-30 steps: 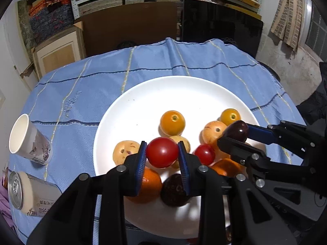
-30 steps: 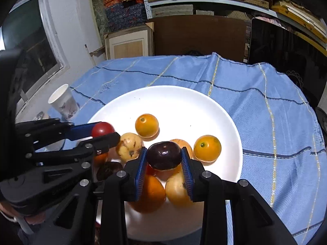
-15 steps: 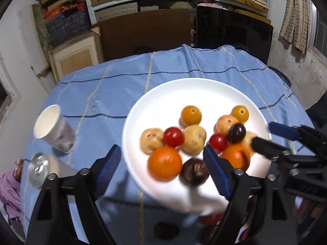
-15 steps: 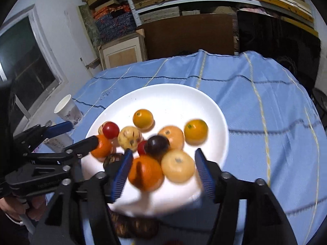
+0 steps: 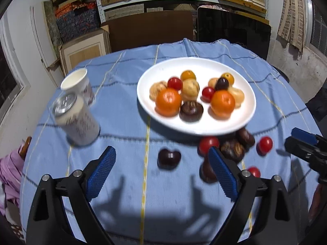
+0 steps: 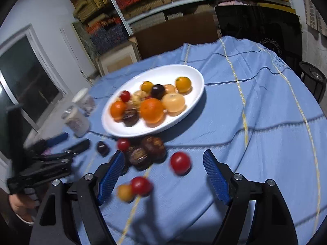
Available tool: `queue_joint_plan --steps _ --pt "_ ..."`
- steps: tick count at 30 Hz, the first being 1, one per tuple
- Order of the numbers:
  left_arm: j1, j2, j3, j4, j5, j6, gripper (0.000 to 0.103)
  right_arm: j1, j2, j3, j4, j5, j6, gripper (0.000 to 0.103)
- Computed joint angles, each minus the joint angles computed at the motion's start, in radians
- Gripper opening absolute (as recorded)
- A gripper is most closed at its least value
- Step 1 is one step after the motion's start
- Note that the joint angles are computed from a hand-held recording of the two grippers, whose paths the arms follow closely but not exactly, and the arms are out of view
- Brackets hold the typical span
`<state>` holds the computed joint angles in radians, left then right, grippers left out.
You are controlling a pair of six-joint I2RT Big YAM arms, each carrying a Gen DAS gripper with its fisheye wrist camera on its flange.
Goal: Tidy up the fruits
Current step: 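Grasp a dark plum with the left gripper while the right gripper reaches a red tomato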
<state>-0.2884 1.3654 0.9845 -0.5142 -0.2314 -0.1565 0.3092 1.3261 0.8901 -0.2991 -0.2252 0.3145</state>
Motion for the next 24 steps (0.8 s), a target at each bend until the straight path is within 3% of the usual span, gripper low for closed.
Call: queue_joint_plan --steps 3,6,9,12,17,24 --pt "-0.004 -0.032 -0.047 0.008 0.003 -0.017 0.090 0.034 -0.053 -0.048 0.016 0.024 0.009 0.090" --pt "-0.008 -0.056 -0.080 0.014 0.004 -0.021 0.090 0.075 -0.087 -0.080 0.020 0.070 -0.019 0.090" --pt "-0.011 -0.055 -0.089 0.009 0.014 -0.027 0.090 0.112 -0.132 -0.131 0.088 0.137 -0.059 0.090" --pt "-0.011 -0.035 -0.081 0.005 0.014 -0.034 0.090 0.132 -0.112 -0.110 0.049 0.198 -0.105 0.090" --pt "0.006 0.002 -0.062 0.019 0.016 -0.011 0.090 0.112 -0.086 -0.090 0.016 0.175 -0.101 0.090" --pt "0.037 0.072 -0.021 0.030 0.035 0.019 0.083 0.083 -0.057 -0.100 0.058 0.111 -0.062 0.090"
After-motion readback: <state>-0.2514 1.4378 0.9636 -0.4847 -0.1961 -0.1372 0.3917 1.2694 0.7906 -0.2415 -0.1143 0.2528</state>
